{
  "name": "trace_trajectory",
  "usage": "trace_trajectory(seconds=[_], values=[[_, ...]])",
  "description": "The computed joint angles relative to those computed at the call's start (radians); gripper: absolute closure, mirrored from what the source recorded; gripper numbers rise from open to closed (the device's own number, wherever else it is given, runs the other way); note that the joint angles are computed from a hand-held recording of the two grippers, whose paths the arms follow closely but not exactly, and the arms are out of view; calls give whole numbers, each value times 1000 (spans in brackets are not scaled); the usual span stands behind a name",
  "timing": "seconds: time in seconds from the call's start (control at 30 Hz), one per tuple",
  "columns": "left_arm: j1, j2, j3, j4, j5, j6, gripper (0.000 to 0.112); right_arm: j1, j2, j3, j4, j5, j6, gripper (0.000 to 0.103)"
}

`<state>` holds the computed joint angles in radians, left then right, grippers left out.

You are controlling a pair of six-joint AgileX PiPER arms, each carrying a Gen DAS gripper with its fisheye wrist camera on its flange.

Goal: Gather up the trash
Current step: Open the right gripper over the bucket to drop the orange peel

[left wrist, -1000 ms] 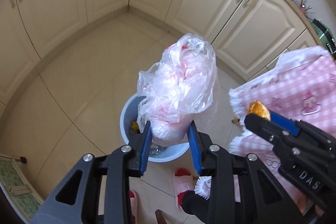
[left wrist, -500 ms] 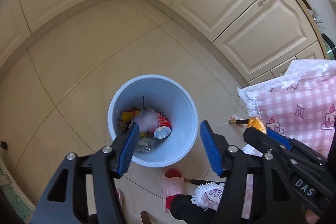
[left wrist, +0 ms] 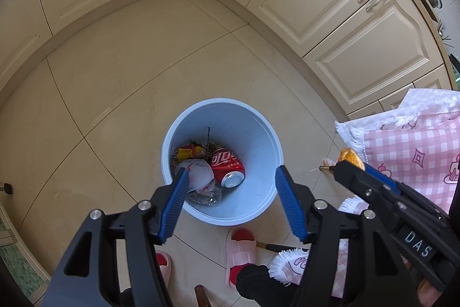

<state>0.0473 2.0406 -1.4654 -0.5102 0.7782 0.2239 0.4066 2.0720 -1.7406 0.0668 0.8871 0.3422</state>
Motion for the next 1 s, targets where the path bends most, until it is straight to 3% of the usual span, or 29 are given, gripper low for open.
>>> trace_trajectory(seconds=[0.2, 0.33, 0.6, 0.87, 1.0], values=[[13, -2, 4, -10, 2, 1, 51, 11, 9, -40, -23, 7, 26, 68], [16, -10, 6, -11, 1, 4, 51, 13, 3, -39, -42, 4, 34, 54], [30, -60, 31, -9, 1, 4, 51, 14, -44, -13, -59, 13, 37, 54], [12, -206, 75, 13, 13, -30, 51, 25, -196, 51, -113, 24, 66, 54], [-14, -304, 75, 11, 54, -44, 51, 25, -296, 72, -140, 46, 74, 54]])
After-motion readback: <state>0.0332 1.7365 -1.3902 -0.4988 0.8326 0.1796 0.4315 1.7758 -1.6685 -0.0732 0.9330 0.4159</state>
